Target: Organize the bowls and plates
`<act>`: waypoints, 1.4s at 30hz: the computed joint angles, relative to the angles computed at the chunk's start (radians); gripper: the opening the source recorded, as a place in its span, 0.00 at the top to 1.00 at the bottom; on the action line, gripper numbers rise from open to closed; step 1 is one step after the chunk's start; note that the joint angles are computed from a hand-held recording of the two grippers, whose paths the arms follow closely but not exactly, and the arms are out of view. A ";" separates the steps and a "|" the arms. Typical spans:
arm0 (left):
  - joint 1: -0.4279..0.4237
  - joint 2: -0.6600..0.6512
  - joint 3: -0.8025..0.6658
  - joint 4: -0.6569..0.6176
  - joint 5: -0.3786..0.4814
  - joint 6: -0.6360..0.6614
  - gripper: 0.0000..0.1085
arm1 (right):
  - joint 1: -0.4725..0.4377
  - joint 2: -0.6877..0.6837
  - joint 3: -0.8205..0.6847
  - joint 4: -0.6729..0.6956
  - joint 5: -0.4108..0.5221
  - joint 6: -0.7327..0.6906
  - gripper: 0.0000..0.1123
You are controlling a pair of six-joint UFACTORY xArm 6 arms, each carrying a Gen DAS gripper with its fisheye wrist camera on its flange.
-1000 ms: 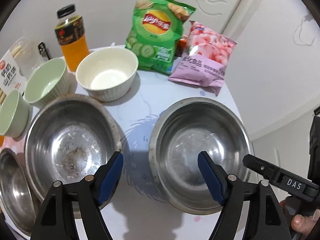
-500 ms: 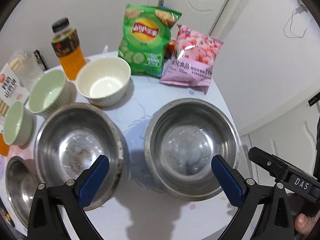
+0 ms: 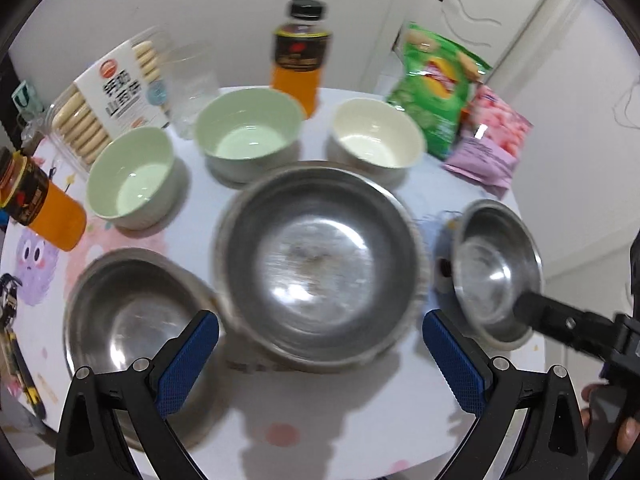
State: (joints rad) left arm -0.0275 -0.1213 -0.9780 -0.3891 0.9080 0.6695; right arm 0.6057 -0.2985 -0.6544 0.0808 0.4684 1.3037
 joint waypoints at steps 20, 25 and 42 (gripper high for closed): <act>0.014 0.346 -0.333 0.090 0.180 0.190 0.05 | 0.067 0.249 -0.078 0.128 -0.255 0.395 0.09; 0.003 0.380 -0.341 0.113 0.177 0.178 0.05 | 0.068 0.304 -0.096 0.140 -0.285 0.403 0.09; -0.051 0.394 -0.292 0.236 0.042 0.089 0.36 | 0.075 0.425 -0.195 0.365 -0.193 0.122 0.72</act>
State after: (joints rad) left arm -0.0781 0.2730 -1.2702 -0.1532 0.9505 0.7585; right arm 0.6809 0.1265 -0.8499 0.4458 0.2756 1.4257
